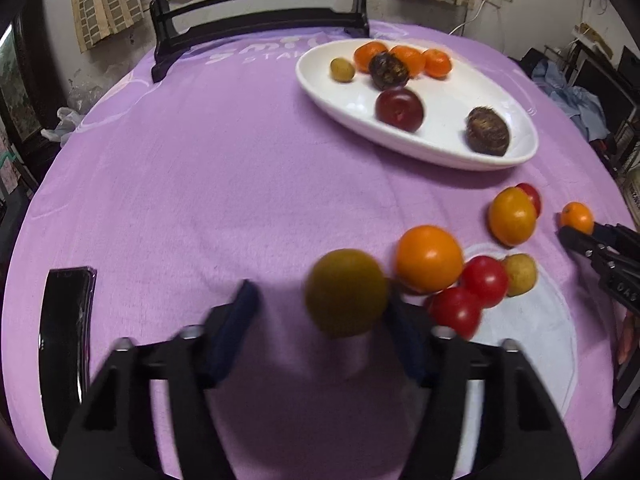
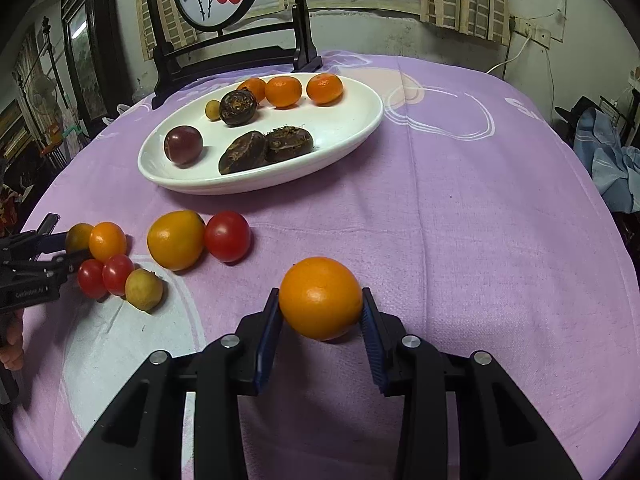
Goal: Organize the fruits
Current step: 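Grasp a large orange with the right tool while the left tool grasps a large olive-green fruit, then carry both fruits onto the white plate and open both tools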
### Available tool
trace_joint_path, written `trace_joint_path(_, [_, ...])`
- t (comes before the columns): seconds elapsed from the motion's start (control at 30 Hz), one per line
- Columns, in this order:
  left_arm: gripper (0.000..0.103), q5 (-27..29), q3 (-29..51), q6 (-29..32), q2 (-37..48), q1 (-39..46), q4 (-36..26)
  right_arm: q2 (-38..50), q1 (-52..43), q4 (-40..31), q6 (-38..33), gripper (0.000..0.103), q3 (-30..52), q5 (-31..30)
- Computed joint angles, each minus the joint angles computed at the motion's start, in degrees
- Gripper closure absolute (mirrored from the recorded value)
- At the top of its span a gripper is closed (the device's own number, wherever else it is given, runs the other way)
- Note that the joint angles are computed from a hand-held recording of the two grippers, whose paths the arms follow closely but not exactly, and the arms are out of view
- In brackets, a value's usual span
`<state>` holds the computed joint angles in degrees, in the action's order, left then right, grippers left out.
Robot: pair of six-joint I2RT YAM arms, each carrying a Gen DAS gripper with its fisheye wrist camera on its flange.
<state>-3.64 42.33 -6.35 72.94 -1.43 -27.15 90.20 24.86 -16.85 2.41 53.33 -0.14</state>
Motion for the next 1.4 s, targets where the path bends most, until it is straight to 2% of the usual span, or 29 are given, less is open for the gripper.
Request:
trace_joint_path(0.03, [0.066,-0.39,-0.11,-0.34,-0.62,-0.62,-0.11,-0.03,0.06,0.02,-0.01,0.063,-0.04,0.09])
trace_joint_path(0.1, [0.066,-1.86,0.13,-1.07,-1.02,-1.61,-1.45,-0.04,0.03,0.01,-0.01,0.063,-0.01,0.07])
trace_joint_path(0.23, [0.066,1.11,-0.36,-0.95,-3.41,-0.92,-3.72,-0.07,0.13,-0.07,-0.05,0.063,0.0,0.18])
trace_joint_path(0.47, [0.066,0.74,0.44,-0.88,-8.28,-2.19,-6.78,-2.58,0.92,-0.37,0.25,0.064,-0.73,0.15])
trace_joint_path(0.77, [0.066,2.15,5.58,-1.36,-6.09,-2.9,-7.93,-6.46,3.2,-1.97,0.57,0.064,0.26,-0.41])
trace_joint_path(1.03, [0.066,2.82,15.93,-2.4,1.98,-5.5,-7.04,-3.65,3.9,-3.93,1.62,0.064,8.7,-2.62])
trace_joint_path(1.2, [0.066,2.27,25.02,-4.35,11.67,-5.02,-5.32,4.53,3.23,-3.0,4.65,0.064,17.65,-2.12])
trace_joint_path(1.4, [0.066,1.81,33.02,-5.44,22.28,-2.46,-5.31,13.73,3.72,-4.47,3.72,0.064,25.86,-0.34])
